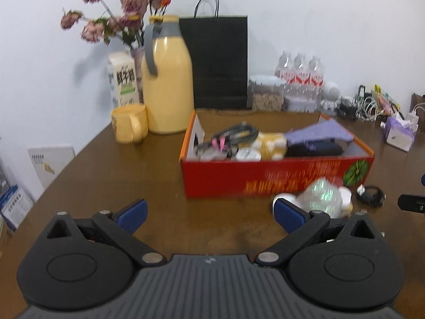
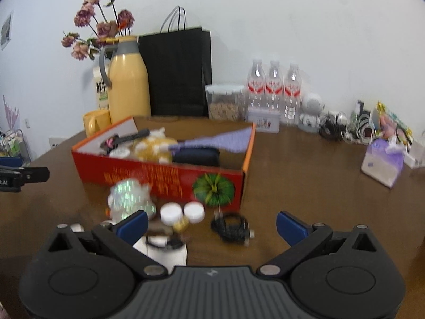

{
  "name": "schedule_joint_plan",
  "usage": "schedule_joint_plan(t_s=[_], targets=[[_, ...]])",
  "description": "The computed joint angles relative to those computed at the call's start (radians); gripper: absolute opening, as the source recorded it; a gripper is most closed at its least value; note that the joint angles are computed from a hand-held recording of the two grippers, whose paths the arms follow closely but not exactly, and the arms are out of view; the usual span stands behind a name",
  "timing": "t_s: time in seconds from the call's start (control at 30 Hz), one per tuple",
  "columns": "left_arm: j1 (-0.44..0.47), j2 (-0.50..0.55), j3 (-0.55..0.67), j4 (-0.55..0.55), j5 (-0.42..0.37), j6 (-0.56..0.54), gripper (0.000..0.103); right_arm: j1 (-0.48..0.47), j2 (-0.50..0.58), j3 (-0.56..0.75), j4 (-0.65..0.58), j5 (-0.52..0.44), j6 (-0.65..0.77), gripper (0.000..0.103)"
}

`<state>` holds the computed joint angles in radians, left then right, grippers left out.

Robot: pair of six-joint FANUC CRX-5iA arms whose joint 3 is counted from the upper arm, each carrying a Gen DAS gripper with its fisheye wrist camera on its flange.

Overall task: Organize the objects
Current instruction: 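Withdraw both grippers from the box toward the remaining loose items, then grasp the small white plug with the left gripper while the right grasps the black USB cable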

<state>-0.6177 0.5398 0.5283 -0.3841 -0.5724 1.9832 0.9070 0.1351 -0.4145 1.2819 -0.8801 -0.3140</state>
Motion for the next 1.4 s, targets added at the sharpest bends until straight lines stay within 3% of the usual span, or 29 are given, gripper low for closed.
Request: schedule_joint_plan(t_s=[0.47, 0.73, 0.83, 0.97, 1.07, 1.17, 1.4], targets=[[0.021, -0.031, -0.12, 0.128, -0.008, -0.076, 0.103, 0.05, 0.017, -0.012, -0.151, 0.051, 0.055, 0.103], [0.019, -0.025, -0.124, 0.149, -0.004, -0.096, 0.103, 0.016, 0.057, 0.026, -0.098, 0.117, 0.078, 0.102], [0.018, -0.023, -0.12, 0.147, -0.007, -0.094, 0.103, -0.014, 0.075, 0.046, -0.071, 0.148, 0.076, 0.096], [0.018, -0.015, -0.114, 0.161, -0.013, -0.112, 0.103, -0.053, 0.111, 0.09, -0.088, 0.191, 0.121, 0.075], [0.017, -0.005, -0.105, 0.17, -0.02, -0.123, 0.103, -0.067, 0.13, 0.11, -0.119, 0.212, 0.145, 0.066], [0.017, 0.002, -0.097, 0.176, -0.023, -0.128, 0.103, -0.088, 0.118, 0.077, -0.06, 0.271, 0.092, 0.051], [0.013, 0.012, -0.087, 0.18, -0.027, -0.138, 0.103, -0.1, 0.111, 0.041, 0.051, 0.282, 0.004, 0.049]])
